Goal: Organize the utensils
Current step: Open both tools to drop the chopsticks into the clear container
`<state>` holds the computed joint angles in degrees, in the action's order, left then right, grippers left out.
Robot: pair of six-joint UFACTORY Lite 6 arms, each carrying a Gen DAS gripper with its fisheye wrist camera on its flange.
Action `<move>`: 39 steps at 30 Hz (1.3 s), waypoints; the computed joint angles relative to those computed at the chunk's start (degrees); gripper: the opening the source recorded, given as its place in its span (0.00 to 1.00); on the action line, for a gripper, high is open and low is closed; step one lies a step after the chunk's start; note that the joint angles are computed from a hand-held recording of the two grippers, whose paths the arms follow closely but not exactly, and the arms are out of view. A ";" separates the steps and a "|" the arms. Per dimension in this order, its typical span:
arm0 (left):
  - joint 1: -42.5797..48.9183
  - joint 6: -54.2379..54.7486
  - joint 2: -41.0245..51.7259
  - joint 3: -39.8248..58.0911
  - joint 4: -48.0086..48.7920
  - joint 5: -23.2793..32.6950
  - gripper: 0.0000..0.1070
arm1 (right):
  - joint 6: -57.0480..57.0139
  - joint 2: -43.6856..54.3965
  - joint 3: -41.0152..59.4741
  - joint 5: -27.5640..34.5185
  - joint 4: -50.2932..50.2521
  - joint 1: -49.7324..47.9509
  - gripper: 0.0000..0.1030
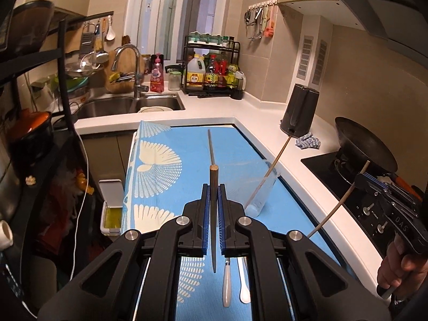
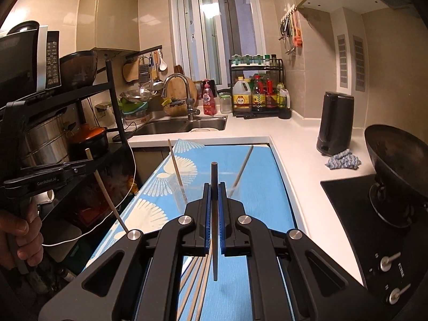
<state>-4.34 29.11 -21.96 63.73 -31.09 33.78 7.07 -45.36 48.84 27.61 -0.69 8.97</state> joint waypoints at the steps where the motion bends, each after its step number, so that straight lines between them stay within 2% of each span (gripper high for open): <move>1: -0.60 -1.27 2.18 3.22 1.34 0.70 0.06 | 0.12 1.46 1.68 -0.04 -0.50 0.22 0.05; 4: -1.86 -3.54 8.85 13.45 3.27 3.56 0.06 | -1.73 7.33 8.30 -0.44 0.15 -0.10 0.05; 7: -3.53 -6.63 15.49 24.20 5.61 5.55 0.06 | -6.78 14.57 17.08 0.03 5.02 -1.73 0.05; 14: -7.56 -13.98 34.06 52.72 11.43 9.84 0.06 | -11.48 32.81 40.87 0.74 9.24 -3.72 0.05; 18: -9.67 -16.67 41.62 60.44 14.19 9.18 0.06 | -12.82 38.39 44.97 -2.28 10.53 -4.21 0.05; 25: -11.65 -15.56 49.61 58.50 15.45 6.39 0.06 | -24.65 44.76 38.63 -8.56 22.85 -6.31 0.05; 27: -12.34 -15.73 51.68 57.81 16.85 5.91 0.06 | -30.55 46.09 35.80 -9.83 29.26 -7.41 0.05; 31: -13.35 -15.97 54.96 58.15 18.52 6.78 0.06 | -40.91 48.14 32.71 -8.62 40.62 -9.72 0.07; 34: -13.10 -13.06 52.74 54.78 15.75 6.75 0.07 | -40.99 47.15 30.04 -7.69 40.19 -9.91 0.14; 38: -12.16 -9.64 45.75 48.31 10.97 4.64 0.09 | -41.45 40.00 23.75 -7.79 39.98 -10.70 0.25; 39: -11.65 -8.62 43.16 45.72 9.50 4.04 0.09 | -40.98 38.20 22.46 -7.81 39.09 -10.82 0.25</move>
